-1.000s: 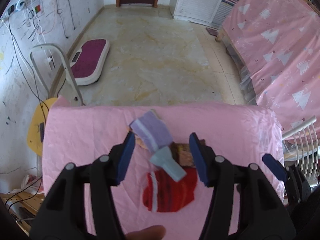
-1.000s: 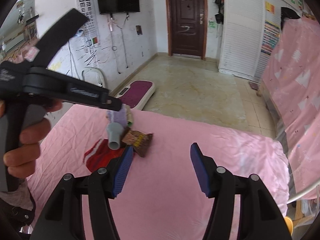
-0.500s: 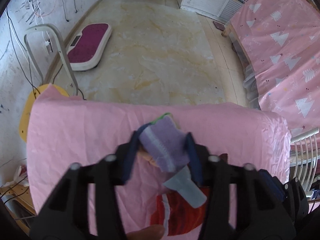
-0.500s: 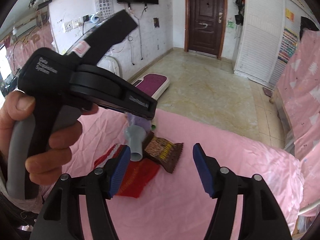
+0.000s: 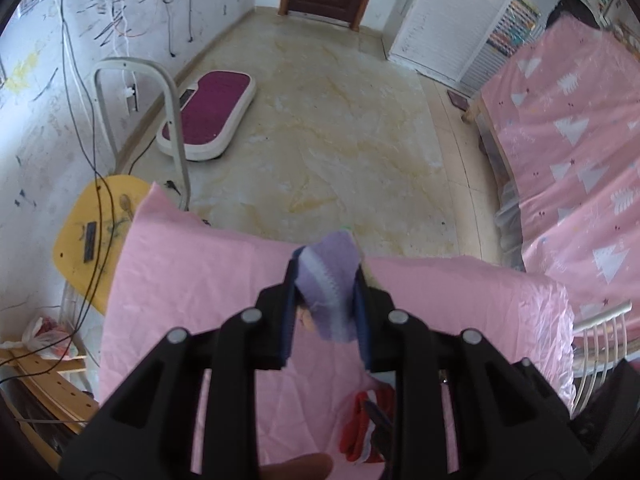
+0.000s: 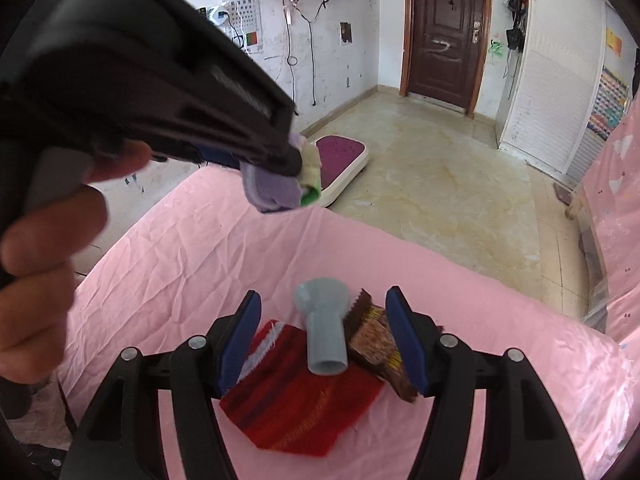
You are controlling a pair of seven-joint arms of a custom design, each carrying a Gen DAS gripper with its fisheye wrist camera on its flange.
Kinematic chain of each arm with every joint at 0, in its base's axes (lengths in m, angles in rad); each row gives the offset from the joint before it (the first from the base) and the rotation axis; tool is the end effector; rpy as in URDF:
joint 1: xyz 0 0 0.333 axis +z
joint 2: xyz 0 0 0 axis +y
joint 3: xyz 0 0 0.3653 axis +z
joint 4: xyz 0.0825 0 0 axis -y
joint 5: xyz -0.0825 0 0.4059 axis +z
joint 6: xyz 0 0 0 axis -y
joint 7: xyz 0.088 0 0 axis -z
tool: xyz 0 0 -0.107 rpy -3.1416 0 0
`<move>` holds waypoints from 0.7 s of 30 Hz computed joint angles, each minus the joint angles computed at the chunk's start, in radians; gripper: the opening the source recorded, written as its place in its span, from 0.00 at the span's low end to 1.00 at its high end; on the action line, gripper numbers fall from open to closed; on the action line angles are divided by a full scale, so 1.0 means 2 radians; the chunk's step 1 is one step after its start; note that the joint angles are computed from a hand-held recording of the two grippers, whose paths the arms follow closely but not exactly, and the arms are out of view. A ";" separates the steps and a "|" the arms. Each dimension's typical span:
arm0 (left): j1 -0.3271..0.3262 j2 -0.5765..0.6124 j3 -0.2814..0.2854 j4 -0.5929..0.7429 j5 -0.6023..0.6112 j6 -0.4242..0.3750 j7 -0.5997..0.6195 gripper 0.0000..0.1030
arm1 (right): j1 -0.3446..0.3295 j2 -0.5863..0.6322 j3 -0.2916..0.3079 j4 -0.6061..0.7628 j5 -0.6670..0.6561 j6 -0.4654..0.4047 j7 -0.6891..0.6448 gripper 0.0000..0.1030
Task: Collect trash
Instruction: 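Grasp the purple knit hat with the left tool while the right tool grasps the grey-blue vase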
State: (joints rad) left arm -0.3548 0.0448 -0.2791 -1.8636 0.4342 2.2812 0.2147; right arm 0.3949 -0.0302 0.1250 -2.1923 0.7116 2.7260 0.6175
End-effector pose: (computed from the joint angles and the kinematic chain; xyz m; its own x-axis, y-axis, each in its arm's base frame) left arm 0.5156 -0.3628 0.5731 0.4217 -0.8789 0.2227 -0.7590 -0.4766 -0.4436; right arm 0.5160 0.2680 0.4919 0.7874 -0.6159 -0.0250 -0.4842 -0.5928 -0.6436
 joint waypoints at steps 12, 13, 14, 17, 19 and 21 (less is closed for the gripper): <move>0.004 -0.010 0.001 -0.014 -0.003 0.008 -0.004 0.23 | 0.008 0.026 0.007 0.007 -0.037 0.016 0.035 0.21; 0.004 -0.009 0.000 -0.013 -0.002 0.007 -0.005 0.23 | 0.009 0.025 0.007 0.006 -0.036 0.017 0.037 0.21; 0.003 -0.010 0.000 -0.014 -0.001 0.007 -0.007 0.23 | 0.008 0.022 0.007 0.004 -0.029 0.017 0.032 0.21; 0.002 -0.014 -0.001 -0.015 0.003 0.001 -0.012 0.23 | 0.008 0.010 0.006 -0.001 -0.004 0.017 0.016 0.21; -0.001 -0.016 -0.003 -0.012 0.007 -0.006 -0.017 0.23 | 0.006 -0.001 0.003 -0.005 0.015 0.014 -0.002 0.21; -0.005 -0.019 -0.006 -0.008 0.015 -0.015 -0.022 0.23 | 0.005 -0.017 0.000 -0.015 0.030 0.013 -0.015 0.21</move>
State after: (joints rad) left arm -0.3639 0.0078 -0.2911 -1.8789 0.4637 2.2516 0.1705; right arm 0.4048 -0.0635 0.1243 -2.2226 0.7713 2.7511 0.5878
